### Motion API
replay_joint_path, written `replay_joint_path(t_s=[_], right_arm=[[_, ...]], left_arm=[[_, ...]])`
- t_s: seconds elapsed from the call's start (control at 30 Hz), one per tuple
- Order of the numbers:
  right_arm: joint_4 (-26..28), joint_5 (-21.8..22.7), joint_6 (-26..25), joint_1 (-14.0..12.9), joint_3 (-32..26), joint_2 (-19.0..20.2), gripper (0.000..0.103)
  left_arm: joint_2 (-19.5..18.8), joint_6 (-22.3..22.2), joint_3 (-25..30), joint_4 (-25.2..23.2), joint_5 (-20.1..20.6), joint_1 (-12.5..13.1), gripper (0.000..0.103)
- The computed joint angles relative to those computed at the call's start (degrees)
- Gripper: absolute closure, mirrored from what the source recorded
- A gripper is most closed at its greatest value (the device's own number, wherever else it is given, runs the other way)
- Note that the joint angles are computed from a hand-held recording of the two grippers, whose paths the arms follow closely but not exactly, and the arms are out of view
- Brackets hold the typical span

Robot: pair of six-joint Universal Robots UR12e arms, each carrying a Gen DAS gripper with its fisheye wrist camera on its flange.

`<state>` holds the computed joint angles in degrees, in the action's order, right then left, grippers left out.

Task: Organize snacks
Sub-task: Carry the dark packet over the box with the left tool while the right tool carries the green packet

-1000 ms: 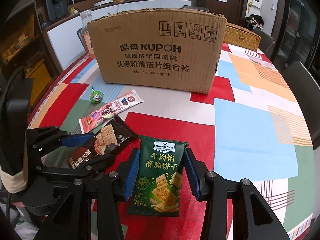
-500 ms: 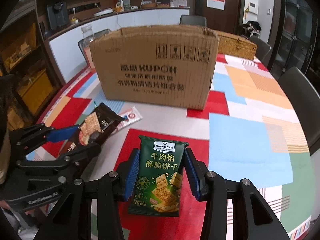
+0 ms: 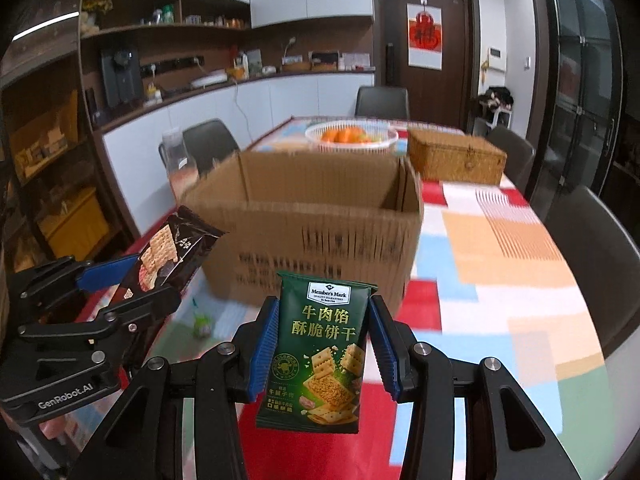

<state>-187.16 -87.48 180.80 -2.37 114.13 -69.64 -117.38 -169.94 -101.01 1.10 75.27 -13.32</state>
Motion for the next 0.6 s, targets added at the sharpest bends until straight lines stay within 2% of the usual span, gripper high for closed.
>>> replay_joint_path(t_s=[0.37, 0.6], right_arm=[[-1.9, 1.2, 0.0, -0.4, -7.1, 2.8, 0.058], [-0.1, 2.4, 0.0, -1.0, -12.3, 4.9, 0.058]], left_arm=[[-3.0, -1.0, 8.4, -2.3, 0.4, 0.2, 0.055], [-6.2, -2.8, 15.3, -7.0, -0.1, 0.3, 0.055]])
